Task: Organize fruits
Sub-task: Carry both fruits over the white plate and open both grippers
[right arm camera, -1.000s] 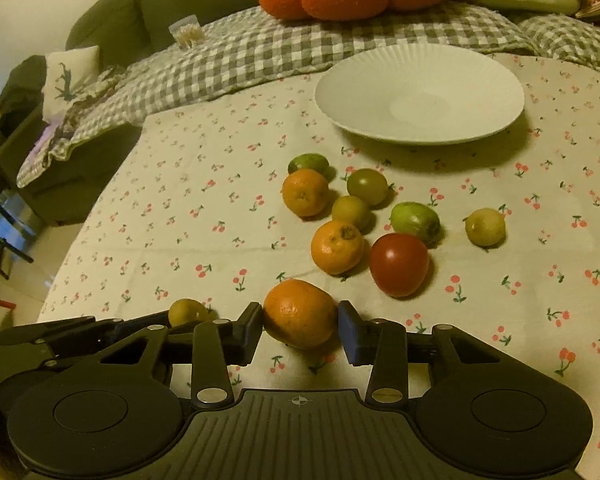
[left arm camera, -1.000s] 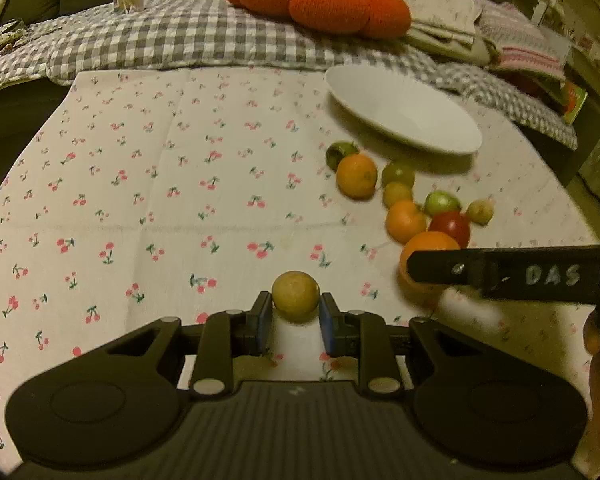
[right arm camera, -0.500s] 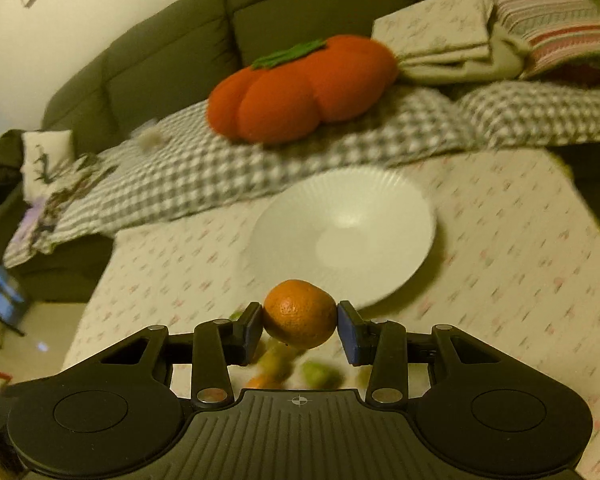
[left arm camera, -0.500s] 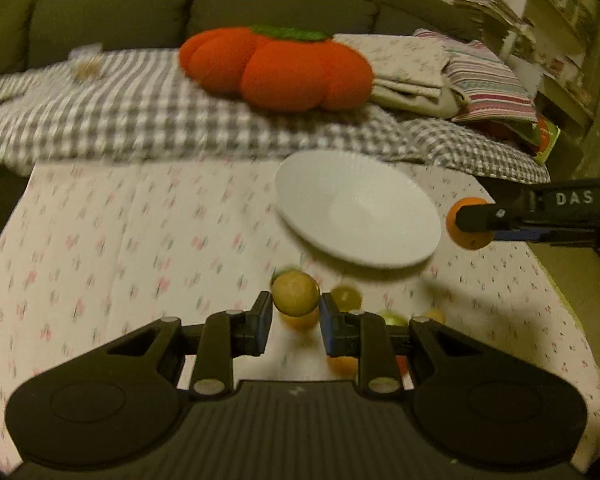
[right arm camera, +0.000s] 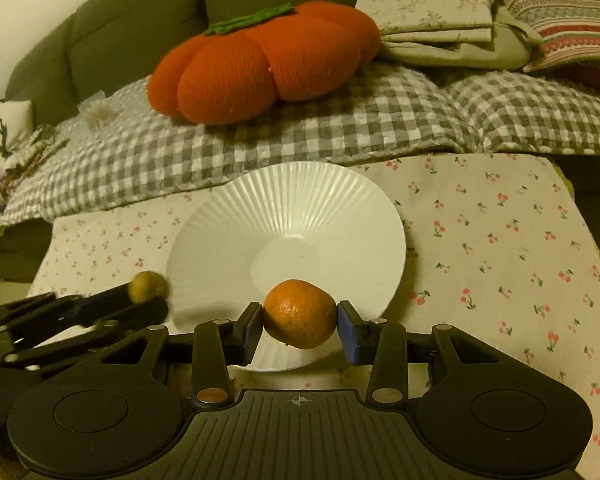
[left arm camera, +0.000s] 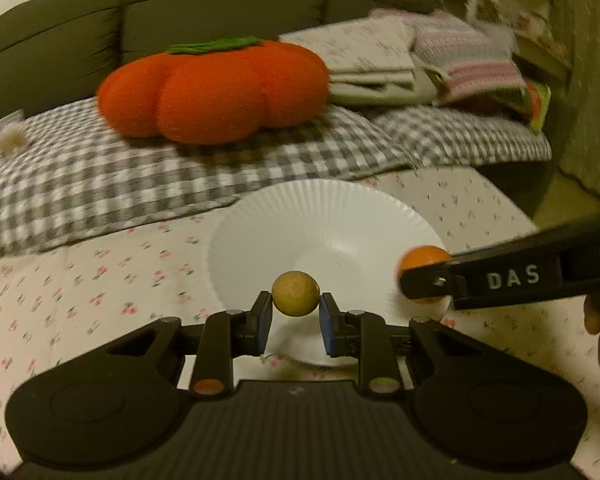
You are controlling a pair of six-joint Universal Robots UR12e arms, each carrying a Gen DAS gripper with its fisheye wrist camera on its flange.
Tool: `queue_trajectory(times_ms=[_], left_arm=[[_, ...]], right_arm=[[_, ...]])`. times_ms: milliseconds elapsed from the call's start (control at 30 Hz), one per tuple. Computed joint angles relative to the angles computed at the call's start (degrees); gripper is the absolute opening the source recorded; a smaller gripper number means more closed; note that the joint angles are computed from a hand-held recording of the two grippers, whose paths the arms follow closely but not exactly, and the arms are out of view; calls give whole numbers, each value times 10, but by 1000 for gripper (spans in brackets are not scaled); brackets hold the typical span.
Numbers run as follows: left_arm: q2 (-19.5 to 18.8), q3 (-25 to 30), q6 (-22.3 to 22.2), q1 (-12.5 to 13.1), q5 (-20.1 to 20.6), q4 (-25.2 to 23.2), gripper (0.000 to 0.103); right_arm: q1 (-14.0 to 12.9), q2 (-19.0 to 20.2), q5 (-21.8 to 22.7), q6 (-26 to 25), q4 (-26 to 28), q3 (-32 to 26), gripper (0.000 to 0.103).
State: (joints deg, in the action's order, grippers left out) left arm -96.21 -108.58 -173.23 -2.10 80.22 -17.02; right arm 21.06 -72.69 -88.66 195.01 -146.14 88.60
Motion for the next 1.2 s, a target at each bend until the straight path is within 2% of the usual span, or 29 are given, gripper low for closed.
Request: queue_trajectory(times_ms=[133, 367, 433, 500, 533, 600, 700, 867, 967, 1100, 1200], left_arm=[[-17, 12, 26, -13, 13, -4, 23], [-25, 16, 25, -19, 27, -18, 24], [-24, 16, 20, -17, 22, -18, 29], [-20, 16, 14, -11, 7, -24, 49], [-18, 16, 11, -9, 5, -22, 52], [-13, 12, 0, -5, 4, -15, 53], [0, 7, -32, 9, -18, -31, 53], [29, -5, -74, 23, -17, -62, 52], [48, -7, -102, 34, -17, -99, 52], [73, -18, -134, 48, -29, -113, 52], [91, -30, -140, 50, -36, -123, 54]], right_arm=[[0, 10, 6, -7, 8, -9, 39], [-3, 18, 9, 4, 26, -14, 41], [-3, 17, 10, 12, 26, -13, 42], [-4, 15, 13, 28, 33, -15, 42], [-6, 13, 19, 33, 30, -13, 45], [-6, 9, 17, 41, 19, -10, 54], [-8, 3, 17, 54, 15, -7, 54], [-11, -15, 8, 78, 9, 1, 55], [-13, -29, 3, 93, -7, 12, 58], [-7, -47, -31, 82, -25, 26, 61], [-7, -62, -22, 79, -43, 44, 66]])
